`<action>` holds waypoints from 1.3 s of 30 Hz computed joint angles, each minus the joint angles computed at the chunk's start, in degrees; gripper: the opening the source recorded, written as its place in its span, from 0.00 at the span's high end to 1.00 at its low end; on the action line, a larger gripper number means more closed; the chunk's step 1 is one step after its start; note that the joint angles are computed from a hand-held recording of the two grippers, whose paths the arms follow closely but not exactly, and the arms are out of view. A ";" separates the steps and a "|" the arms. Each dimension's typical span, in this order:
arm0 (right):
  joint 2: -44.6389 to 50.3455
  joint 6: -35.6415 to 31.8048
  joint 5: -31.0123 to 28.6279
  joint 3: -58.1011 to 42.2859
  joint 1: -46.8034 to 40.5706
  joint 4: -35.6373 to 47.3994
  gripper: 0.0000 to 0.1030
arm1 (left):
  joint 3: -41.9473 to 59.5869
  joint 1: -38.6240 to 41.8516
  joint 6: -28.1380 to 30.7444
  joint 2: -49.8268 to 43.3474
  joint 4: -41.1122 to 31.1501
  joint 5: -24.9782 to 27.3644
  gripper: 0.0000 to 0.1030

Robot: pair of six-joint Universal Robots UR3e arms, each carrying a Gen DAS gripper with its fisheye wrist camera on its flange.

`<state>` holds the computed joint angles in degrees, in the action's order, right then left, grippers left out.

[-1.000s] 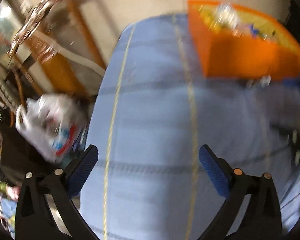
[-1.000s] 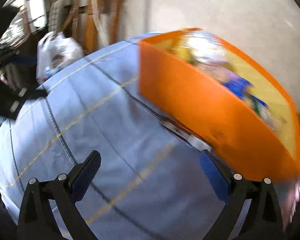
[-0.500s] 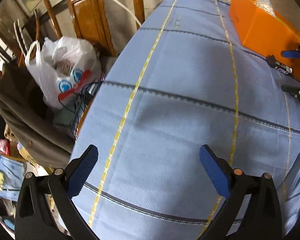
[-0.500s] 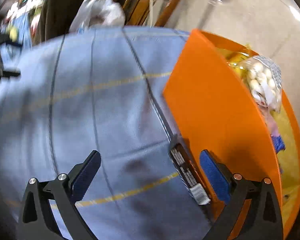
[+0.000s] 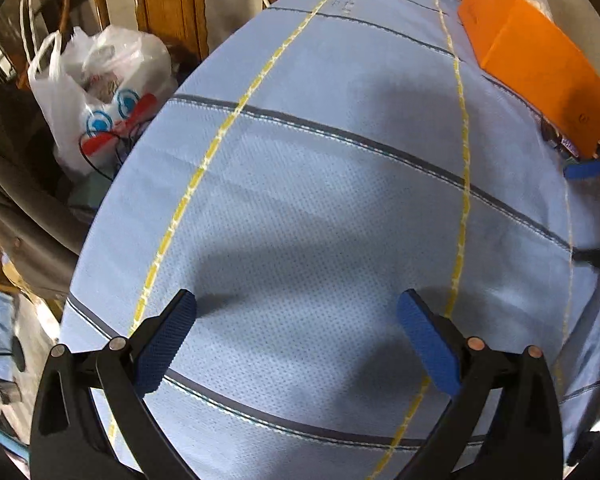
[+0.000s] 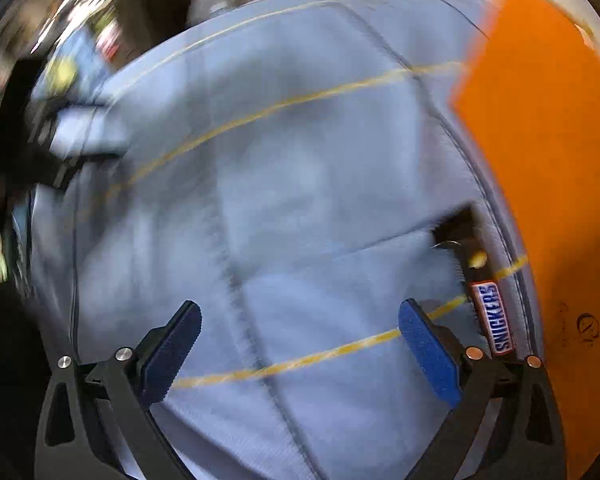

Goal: Organize snacks
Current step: 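Grasp the Snickers bar with the left tool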

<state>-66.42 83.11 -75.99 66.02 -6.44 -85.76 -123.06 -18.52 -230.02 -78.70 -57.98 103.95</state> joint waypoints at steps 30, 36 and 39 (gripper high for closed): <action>-25.59 54.01 3.72 22.13 -43.93 -11.08 0.03 | 39.76 -15.85 31.01 -28.88 2.03 -2.69 0.04; -31.56 50.58 3.24 31.97 -61.65 -17.33 0.03 | 63.11 -15.31 39.11 -48.19 -0.03 -6.41 0.04; -34.68 50.11 1.75 38.69 -62.32 -22.06 0.03 | 75.43 -14.37 39.09 -56.79 -5.69 -10.79 0.04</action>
<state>-101.10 133.22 -74.25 104.71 -68.76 -107.82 -47.63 -32.88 -190.93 -135.49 -63.67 93.15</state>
